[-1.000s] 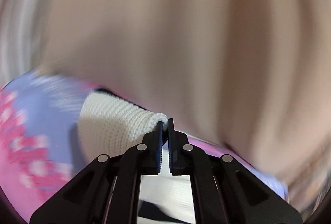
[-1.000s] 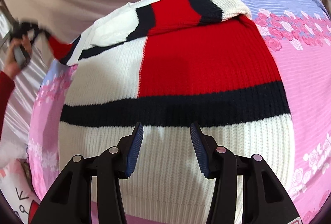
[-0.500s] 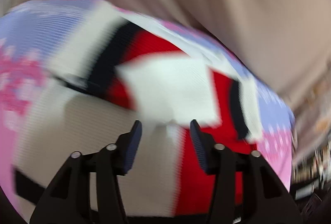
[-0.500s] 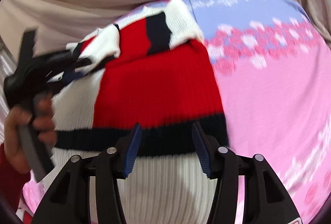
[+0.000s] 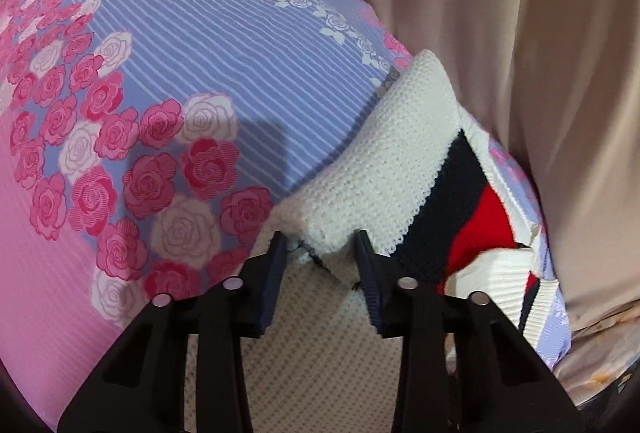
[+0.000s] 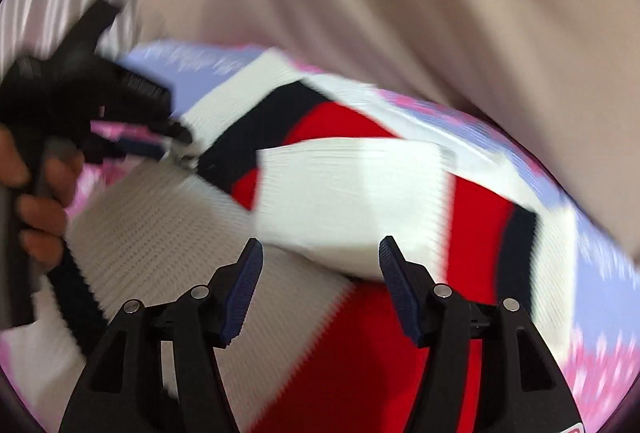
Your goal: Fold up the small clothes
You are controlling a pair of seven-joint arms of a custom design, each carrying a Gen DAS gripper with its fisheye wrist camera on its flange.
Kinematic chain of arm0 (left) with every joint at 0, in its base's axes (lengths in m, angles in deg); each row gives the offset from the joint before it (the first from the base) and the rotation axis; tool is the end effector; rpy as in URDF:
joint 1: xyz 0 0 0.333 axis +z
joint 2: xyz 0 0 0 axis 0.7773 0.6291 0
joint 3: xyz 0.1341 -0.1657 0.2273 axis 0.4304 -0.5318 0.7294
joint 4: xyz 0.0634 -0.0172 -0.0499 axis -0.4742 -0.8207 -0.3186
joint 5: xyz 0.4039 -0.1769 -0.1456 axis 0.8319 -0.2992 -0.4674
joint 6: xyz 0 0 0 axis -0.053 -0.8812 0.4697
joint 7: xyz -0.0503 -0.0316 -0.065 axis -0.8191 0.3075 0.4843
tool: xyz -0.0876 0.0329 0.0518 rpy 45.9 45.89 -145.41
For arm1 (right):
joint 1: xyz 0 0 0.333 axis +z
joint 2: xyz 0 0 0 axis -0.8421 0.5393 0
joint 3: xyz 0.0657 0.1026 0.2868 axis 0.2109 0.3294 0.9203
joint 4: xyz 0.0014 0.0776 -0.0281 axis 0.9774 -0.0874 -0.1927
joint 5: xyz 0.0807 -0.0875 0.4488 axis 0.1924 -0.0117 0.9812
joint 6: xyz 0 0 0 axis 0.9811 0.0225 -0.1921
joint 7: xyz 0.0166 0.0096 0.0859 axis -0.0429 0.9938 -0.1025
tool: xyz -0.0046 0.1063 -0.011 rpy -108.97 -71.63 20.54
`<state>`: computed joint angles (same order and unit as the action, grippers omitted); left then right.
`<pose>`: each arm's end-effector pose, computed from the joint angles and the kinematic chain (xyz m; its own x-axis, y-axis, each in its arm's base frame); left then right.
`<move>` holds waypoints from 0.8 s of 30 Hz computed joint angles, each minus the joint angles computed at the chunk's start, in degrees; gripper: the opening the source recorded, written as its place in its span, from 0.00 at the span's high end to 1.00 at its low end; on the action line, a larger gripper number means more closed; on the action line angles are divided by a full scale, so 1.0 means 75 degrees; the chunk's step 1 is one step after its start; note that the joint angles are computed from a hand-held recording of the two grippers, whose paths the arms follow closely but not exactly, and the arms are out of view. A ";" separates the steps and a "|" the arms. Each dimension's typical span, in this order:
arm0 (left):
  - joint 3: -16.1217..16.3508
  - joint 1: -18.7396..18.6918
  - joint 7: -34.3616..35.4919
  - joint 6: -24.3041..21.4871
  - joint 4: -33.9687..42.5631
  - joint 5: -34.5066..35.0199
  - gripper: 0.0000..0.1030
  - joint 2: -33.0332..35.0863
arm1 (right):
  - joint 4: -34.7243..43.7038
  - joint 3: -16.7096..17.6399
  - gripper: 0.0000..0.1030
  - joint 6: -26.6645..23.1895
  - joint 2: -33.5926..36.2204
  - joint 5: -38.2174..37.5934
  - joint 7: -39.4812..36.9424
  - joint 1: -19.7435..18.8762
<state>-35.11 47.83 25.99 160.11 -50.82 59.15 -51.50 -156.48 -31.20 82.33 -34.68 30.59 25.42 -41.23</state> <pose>0.5899 -0.1155 0.4439 0.5657 -0.6800 0.4665 -0.5720 -0.7311 -0.3721 0.5605 0.1081 0.4276 0.5889 -0.7935 0.1535 -0.5200 -0.5174 -0.6796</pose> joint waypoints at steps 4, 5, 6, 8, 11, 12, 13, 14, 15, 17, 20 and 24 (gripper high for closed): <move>0.0140 -0.0093 0.0501 0.0083 -0.0004 -0.0478 0.77 0.0081 | 0.1096 -0.0120 1.00 -0.1218 0.0722 0.0463 0.0751 -0.0241; 0.0165 -0.0101 0.0653 0.0079 0.0007 -0.0588 0.77 0.0082 | 0.1280 -0.0274 1.00 -0.1446 0.0702 0.1382 0.0650 -0.0325; 0.0180 -0.0108 0.0789 0.0106 0.0025 -0.0687 0.77 0.0113 | 0.1366 -0.0384 1.00 -0.1559 0.0632 0.2099 0.0729 -0.0460; 0.0129 -0.0079 0.0804 0.0157 0.0060 -0.0646 0.76 0.0194 | 0.1532 -0.0726 1.00 -0.1577 0.0582 0.3311 0.1430 -0.0938; 0.0061 -0.0047 0.0680 0.0096 0.0067 -0.0540 0.75 0.0180 | 0.1530 -0.0729 0.99 -0.1288 0.0896 0.2160 0.3319 -0.1683; 0.0044 -0.0038 0.0620 0.0090 0.0079 -0.0495 0.75 0.0193 | 0.1386 -0.0560 0.92 -0.1060 0.0904 0.1091 0.3794 -0.1945; 0.0008 -0.0010 0.0469 0.0087 0.0103 -0.0365 0.75 0.0218 | 0.1147 -0.0491 0.90 -0.0802 0.0730 0.0542 0.3734 -0.1940; -0.0032 0.0012 0.0307 0.0092 0.0146 -0.0212 0.75 0.0274 | 0.0902 -0.0628 0.89 -0.0644 0.0475 0.0530 0.3193 -0.1668; -0.0069 0.0031 0.0140 0.0091 0.0196 -0.0041 0.75 0.0337 | 0.0712 -0.0498 0.81 -0.0574 0.0245 0.0775 0.2378 -0.1618; -0.0114 0.0056 -0.0175 0.0009 0.0237 0.0259 0.75 0.0354 | 0.0273 -0.0420 0.44 -0.0294 -0.0183 0.1018 0.0759 -0.1064; -0.0115 0.0030 -0.0398 -0.0101 0.0306 0.0380 0.75 0.0398 | 0.0130 -0.0187 0.38 0.0136 -0.0029 0.0923 -0.0669 -0.0325; -0.0067 -0.0032 -0.0221 -0.0123 0.0361 0.0227 0.75 0.0460 | 0.0324 0.0396 0.44 0.1042 0.0766 -0.0197 -0.0474 -0.0118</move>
<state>-35.61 47.60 24.33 159.18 -48.12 60.86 -48.05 -154.04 -28.23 90.15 -28.94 29.11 21.86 -42.12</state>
